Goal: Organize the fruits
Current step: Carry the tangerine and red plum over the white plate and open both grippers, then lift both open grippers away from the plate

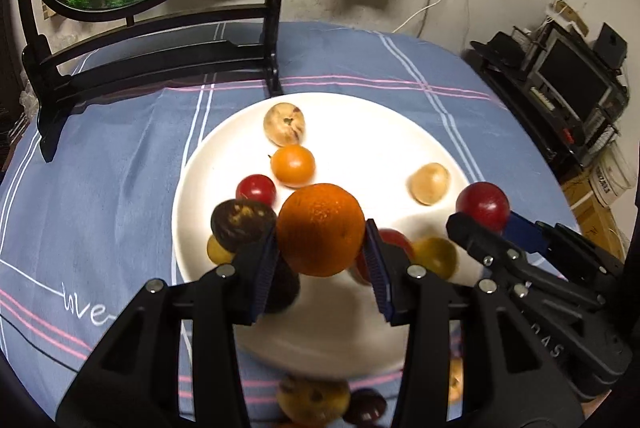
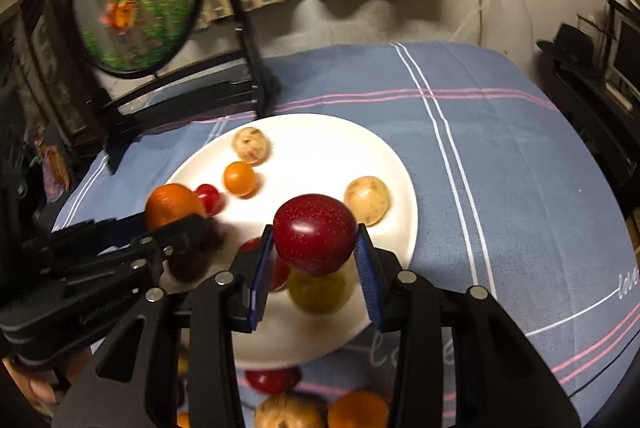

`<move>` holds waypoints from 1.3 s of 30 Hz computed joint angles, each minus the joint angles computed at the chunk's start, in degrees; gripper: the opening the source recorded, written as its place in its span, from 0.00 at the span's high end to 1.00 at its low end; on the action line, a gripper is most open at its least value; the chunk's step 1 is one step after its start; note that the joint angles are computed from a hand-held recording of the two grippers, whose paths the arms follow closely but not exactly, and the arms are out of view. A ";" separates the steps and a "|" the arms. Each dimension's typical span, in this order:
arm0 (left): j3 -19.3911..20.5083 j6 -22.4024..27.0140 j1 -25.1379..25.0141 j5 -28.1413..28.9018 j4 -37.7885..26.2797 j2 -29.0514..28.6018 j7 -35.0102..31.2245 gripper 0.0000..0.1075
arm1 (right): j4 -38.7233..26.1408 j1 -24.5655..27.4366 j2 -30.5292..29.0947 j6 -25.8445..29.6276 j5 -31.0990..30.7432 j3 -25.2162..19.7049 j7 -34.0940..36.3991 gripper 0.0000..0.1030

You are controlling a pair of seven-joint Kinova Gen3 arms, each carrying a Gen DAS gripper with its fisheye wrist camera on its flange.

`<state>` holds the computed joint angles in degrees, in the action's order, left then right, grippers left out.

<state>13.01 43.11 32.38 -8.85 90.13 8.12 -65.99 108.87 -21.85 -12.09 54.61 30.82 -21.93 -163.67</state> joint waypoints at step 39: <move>4.40 -3.60 -3.31 -6.58 12.60 -14.23 9.81 0.19 | 1.99 3.83 -8.83 7.74 -0.56 -11.63 -6.09 0.40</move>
<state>17.41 39.52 29.07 -15.43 102.73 -6.11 -56.19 110.86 -18.02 -20.93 62.35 30.26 -33.56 -169.75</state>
